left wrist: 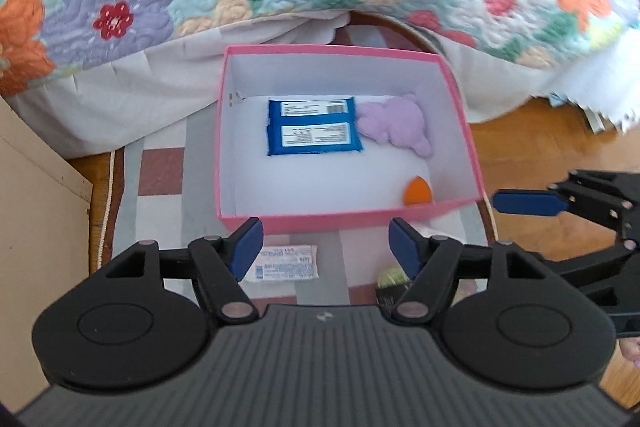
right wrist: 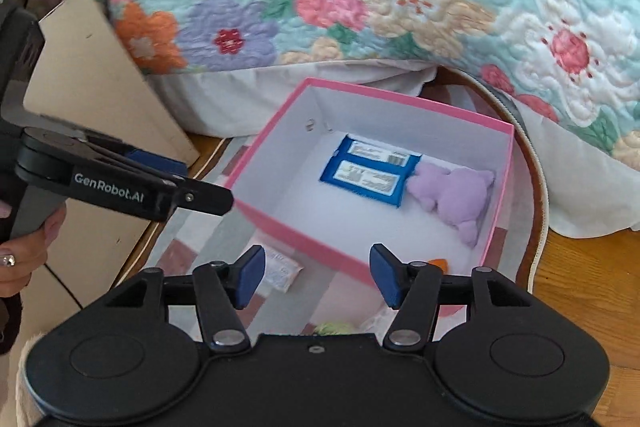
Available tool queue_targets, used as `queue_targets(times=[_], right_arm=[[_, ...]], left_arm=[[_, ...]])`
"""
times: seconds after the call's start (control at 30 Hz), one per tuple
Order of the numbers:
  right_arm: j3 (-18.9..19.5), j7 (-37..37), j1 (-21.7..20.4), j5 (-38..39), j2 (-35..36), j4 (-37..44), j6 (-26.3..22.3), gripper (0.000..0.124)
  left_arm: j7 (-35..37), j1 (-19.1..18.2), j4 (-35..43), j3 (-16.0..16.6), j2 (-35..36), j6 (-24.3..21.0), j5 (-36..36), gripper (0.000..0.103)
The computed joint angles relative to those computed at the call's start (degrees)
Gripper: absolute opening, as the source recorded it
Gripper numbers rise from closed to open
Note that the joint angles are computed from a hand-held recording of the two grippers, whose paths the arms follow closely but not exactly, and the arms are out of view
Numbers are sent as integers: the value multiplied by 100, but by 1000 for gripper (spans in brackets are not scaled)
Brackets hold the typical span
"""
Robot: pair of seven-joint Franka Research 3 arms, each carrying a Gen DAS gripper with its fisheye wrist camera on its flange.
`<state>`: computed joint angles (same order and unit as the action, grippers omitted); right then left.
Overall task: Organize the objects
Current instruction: 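Withdraw the left tool from the box toward the green yarn ball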
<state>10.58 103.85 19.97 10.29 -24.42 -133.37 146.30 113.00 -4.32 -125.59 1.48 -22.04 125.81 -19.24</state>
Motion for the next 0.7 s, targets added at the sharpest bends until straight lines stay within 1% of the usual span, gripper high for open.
queue_targets(times=[0.13, 0.23, 0.33, 0.43, 0.5, 0.57, 0.7], right_arm=[[52, -5, 124, 62, -319, -85, -222, 66], [118, -22, 172, 42, -607, -209, -326, 73], [154, -54, 236, 67, -842, -307, -468, 75], [181, -54, 311, 158, -957, -386, -577, 76], [223, -35, 369, 222, -1016, -486, -577, 77], [230, -49, 470, 334, -1064, -631, -556, 79], [258, -75, 617, 489, -1110, -953, -378, 82]], left_arm=[[293, -83, -252, 99, -474, -91, -72, 70], [452, -144, -476, 169, -818, -115, -59, 71], [557, -197, -567, 238, -1021, -292, 15, 72], [528, -172, -670, 217, -1183, -348, 197, 72], [545, -202, -745, 250, -1273, -373, 228, 73], [532, -235, -841, 291, -1330, -371, 192, 79], [485, -296, -1084, 338, -1352, -359, 74, 80]])
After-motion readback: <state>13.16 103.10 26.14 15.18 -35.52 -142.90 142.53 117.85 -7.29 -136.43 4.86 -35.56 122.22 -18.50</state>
